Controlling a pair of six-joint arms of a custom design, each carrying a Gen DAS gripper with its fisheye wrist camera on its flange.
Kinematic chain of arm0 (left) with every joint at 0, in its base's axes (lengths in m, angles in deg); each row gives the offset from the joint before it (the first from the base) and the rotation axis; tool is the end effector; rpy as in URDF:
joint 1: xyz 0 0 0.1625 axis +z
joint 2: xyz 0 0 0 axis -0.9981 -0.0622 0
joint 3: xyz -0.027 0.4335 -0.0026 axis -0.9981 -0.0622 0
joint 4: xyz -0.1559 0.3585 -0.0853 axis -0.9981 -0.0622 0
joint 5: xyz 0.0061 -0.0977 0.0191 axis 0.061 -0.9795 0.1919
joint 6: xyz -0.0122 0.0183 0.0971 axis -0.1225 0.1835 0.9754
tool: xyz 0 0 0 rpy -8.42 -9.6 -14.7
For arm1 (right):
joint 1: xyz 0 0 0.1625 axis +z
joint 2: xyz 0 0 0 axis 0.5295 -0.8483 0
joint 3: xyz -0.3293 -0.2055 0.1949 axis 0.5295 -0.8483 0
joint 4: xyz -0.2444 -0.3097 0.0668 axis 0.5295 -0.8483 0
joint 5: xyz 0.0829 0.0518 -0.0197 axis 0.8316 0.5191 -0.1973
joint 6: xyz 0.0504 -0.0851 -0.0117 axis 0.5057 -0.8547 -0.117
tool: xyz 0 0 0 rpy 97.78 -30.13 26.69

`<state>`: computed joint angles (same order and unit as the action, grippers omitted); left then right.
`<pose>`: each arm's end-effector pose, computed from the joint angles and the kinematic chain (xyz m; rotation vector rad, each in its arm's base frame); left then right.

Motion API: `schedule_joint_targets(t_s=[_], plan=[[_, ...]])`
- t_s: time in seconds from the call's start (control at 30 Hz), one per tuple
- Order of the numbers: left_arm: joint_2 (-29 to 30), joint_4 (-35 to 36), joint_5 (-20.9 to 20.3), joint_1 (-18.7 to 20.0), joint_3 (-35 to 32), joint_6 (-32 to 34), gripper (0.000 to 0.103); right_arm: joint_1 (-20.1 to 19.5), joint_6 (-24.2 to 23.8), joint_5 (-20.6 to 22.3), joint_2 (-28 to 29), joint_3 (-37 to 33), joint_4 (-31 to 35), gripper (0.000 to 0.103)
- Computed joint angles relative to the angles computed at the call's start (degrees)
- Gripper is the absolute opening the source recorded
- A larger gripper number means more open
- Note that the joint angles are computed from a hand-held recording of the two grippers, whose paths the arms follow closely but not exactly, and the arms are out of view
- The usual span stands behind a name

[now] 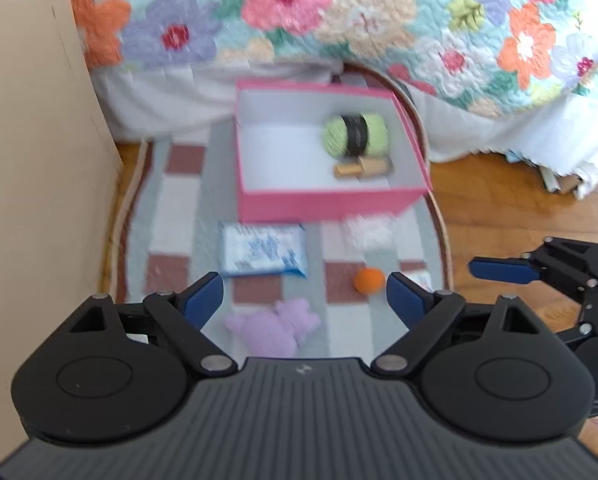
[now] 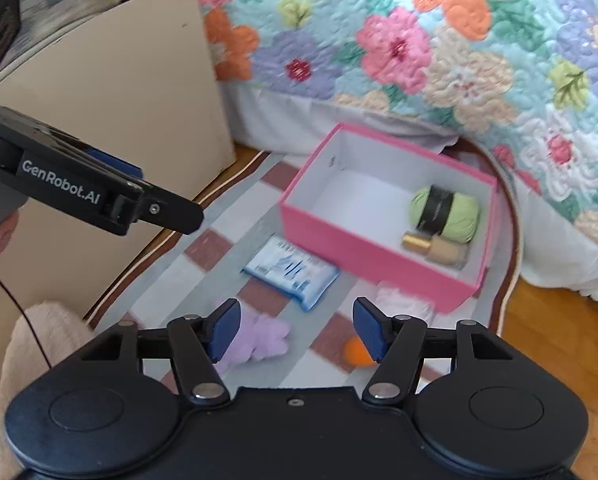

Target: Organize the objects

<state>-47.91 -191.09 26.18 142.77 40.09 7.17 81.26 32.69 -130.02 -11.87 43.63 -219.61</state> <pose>-0.2763 -0.7519 0.3791 0.4335 2.5974 -0.4668 0.3928 -0.7154 0.2486 0.7231 -2.4452 0.4816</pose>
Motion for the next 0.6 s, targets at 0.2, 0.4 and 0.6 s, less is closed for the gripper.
schedule_joint_targets(t_s=[0.2,0.4,0.6], plan=[[-2.7,0.5,3.2,-0.4,5.6,-0.7,0.089,-0.5,2.2,2.9,-3.5,7.1,-0.9,0.067],[-4.6,-6.0,3.6,0.0,12.3,4.5,0.089,-1.8,4.0,6.4,-4.8,11.1,-0.8,0.068],[-4.5,-11.2,5.1,1.0,16.7,9.4,0.096,-3.4,3.0,10.1,-3.8,11.7,-1.4,0.07]])
